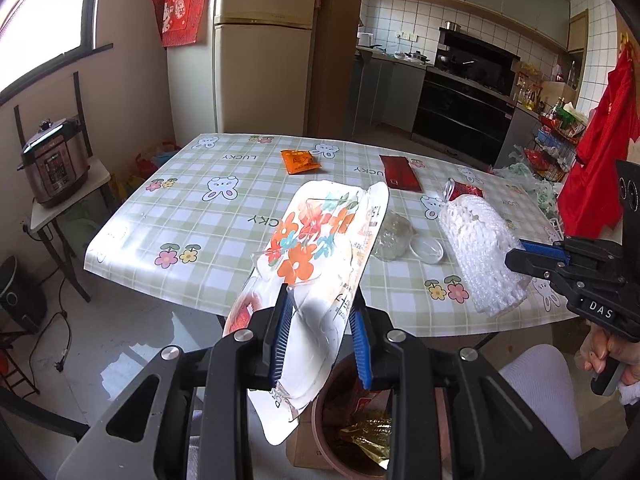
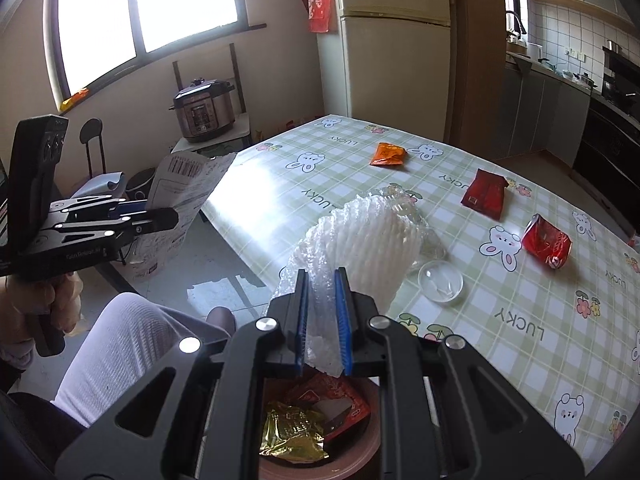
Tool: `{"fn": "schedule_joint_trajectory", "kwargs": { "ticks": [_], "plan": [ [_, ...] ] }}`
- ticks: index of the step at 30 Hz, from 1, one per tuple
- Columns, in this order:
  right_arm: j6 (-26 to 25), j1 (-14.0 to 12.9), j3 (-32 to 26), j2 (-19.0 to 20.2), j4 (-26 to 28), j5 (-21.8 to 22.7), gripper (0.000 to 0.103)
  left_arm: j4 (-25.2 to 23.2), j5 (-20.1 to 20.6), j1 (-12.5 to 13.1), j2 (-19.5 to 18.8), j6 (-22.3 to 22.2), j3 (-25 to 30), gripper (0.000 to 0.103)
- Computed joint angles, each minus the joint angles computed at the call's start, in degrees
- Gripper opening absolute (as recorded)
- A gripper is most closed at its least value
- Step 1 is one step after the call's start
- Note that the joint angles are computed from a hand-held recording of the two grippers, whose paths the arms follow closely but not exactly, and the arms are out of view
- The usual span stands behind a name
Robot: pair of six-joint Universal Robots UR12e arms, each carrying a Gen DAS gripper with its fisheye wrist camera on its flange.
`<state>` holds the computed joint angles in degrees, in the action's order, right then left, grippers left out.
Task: Collect trash
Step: 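Carry the white foam net over the bucket and open the right tool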
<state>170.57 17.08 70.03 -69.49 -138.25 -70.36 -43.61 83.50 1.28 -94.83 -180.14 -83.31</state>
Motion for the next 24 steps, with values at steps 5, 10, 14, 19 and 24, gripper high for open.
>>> {"fn": "schedule_joint_trajectory", "kwargs": {
  "ticks": [5, 10, 14, 19, 24],
  "plan": [
    [-0.4, 0.1, 3.5, -2.4, 0.9, 2.3, 0.017, 0.7, 0.3, -0.3, 2.5, 0.6, -2.7, 0.028],
    [-2.5, 0.5, 5.4, -4.0, 3.7, 3.1, 0.017, 1.3, 0.7, -0.5, 4.3, 1.0, -4.6, 0.028],
    [-3.5, 0.8, 5.7, -4.3, 6.2, 2.4, 0.017, 1.3, 0.5, -0.4, 5.1, 0.5, -5.5, 0.028],
    [-2.8, 0.7, 5.5, -3.7, 7.6, 3.0, 0.029, 0.5, 0.6, -0.5, 5.1, 0.5, -5.5, 0.028],
    [-1.1, 0.2, 5.5, -3.1, 6.2, 3.9, 0.053, -0.4, 0.4, -0.4, 4.7, 0.0, -5.6, 0.028]
  ]
}}
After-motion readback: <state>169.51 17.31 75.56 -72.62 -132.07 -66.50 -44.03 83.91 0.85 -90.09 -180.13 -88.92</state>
